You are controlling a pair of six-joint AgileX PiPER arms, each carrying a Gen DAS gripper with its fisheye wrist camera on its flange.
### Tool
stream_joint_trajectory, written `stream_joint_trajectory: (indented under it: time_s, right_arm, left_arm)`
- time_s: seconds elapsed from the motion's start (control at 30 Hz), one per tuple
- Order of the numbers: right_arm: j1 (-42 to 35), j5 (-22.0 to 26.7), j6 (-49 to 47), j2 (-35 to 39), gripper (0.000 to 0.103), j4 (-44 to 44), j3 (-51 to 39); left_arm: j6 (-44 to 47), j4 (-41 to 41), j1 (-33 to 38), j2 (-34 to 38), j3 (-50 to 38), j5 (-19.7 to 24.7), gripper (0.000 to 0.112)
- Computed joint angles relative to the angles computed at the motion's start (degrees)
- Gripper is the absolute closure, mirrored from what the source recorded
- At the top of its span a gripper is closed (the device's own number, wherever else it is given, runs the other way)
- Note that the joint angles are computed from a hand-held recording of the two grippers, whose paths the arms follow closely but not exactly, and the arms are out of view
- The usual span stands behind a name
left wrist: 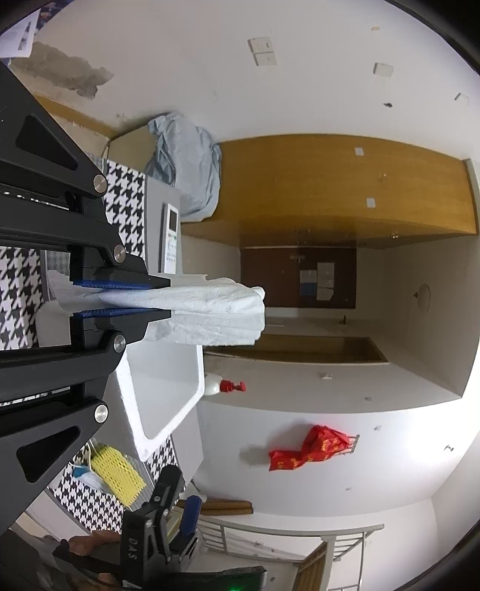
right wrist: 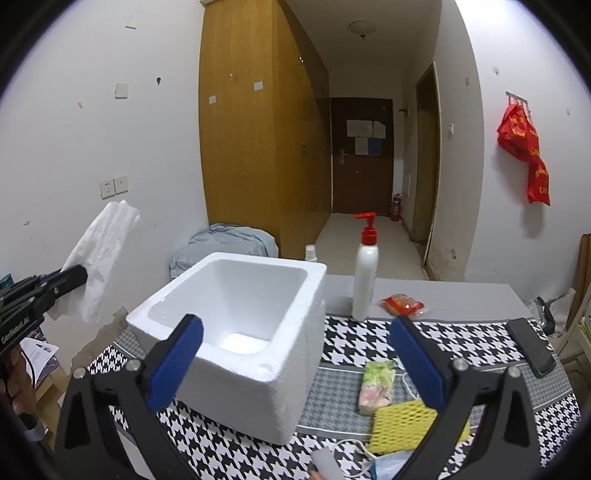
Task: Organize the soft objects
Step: 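Carry the tissue in the left tool over the foam box and release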
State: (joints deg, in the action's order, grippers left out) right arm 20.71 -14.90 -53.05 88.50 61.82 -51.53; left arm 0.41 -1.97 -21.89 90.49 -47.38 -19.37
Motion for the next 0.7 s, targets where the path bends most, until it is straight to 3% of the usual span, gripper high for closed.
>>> stream_joint_trajectory:
  time_s: [0.27, 0.37, 0.7]
  right_arm:
    - [-1.12, -2.19, 1.71, -2.3, 0.001, -3.29, 3.92]
    - [-2.72, -2.05, 7.85, -3.8, 0.001, -9.46, 6.07]
    - [-7.74, -1.86, 16.6, -5.93, 0.001, -18.36, 10.39]
  left_arm:
    - [6.64, -6.66, -2.85, 2.05, -4.06, 2.49, 0.104]
    - [9.23, -9.37, -3.98, 3.25, -5.76, 3.46, 0.104]
    - [11.11, -11.23, -6.68, 7.65, -11.36, 6.72, 0.104]
